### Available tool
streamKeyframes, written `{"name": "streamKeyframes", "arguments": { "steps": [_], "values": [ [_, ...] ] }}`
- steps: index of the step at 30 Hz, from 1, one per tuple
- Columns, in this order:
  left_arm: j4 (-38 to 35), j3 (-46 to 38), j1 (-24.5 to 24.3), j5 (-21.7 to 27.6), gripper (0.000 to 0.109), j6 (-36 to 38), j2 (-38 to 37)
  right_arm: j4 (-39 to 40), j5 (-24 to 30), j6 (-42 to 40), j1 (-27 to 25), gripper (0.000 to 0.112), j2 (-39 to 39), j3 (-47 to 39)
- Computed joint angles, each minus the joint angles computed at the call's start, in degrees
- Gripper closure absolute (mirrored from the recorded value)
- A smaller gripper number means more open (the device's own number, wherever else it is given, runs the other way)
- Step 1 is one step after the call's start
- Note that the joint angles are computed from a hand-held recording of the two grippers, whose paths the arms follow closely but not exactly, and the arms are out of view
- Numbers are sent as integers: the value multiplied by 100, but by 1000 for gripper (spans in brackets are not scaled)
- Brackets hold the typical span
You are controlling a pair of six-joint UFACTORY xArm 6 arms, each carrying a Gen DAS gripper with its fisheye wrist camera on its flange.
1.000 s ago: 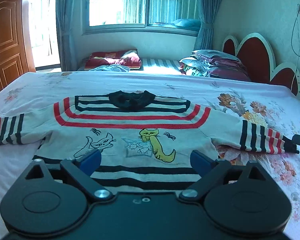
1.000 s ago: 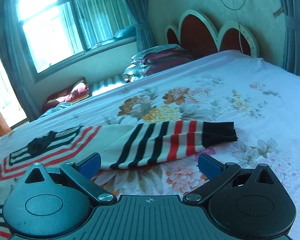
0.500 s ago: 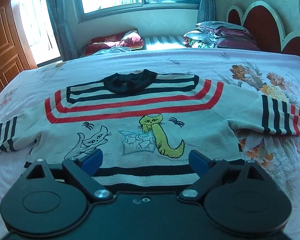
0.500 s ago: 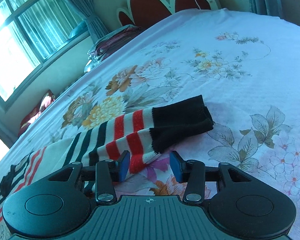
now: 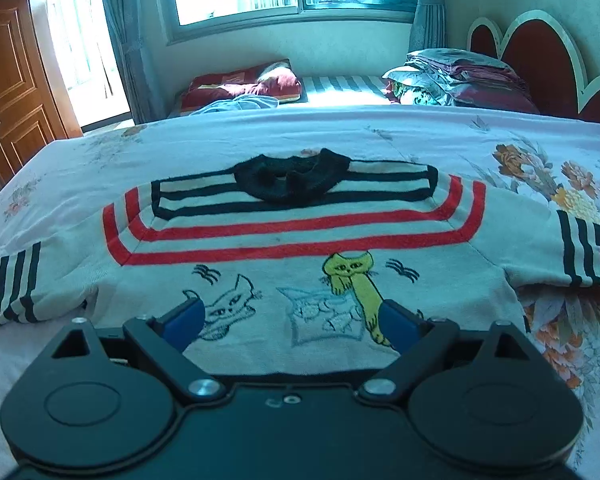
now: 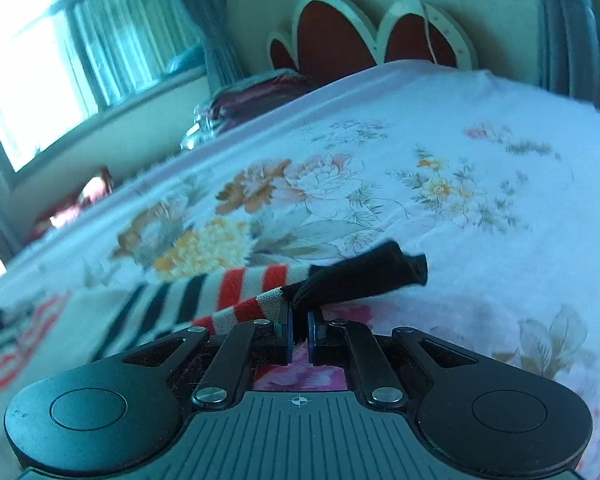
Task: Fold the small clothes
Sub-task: 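Grasp the black sleeve cuff with the right gripper, then lift the cuff and fold the sleeve across the sweater body with the right gripper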
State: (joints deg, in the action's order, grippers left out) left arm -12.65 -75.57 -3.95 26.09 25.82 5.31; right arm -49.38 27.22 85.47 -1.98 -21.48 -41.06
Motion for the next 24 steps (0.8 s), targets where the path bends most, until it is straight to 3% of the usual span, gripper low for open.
{"name": "streamKeyframes", "arguments": {
  "steps": [1,3,5,7,9,12,18,24],
  "values": [
    [-69,-199,47,165,12,102,130,439,-199,-102,-158,108,134,40],
    [-12,-588,156,433,13,165,401,596,122,-223,-115,107,364,-329],
    [-152,-766,296,411,14,308,559,30,386,-6,146,107,569,-734],
    [-316,-937,446,440,17,423,719,-502,270,204,383,107,808,-1102],
    [-352,-1142,587,510,27,491,917,-717,174,35,716,107,1238,-1628],
    [-616,-1464,801,680,29,668,1182,-715,93,-225,1250,107,1998,-2474],
    [-1157,-2111,1262,1044,28,997,1639,362,-131,-1366,2169,107,3846,-4523],
    [-1760,-2800,1722,1607,27,1405,2088,1597,275,-2915,2869,107,5686,-6921]
  ]
}}
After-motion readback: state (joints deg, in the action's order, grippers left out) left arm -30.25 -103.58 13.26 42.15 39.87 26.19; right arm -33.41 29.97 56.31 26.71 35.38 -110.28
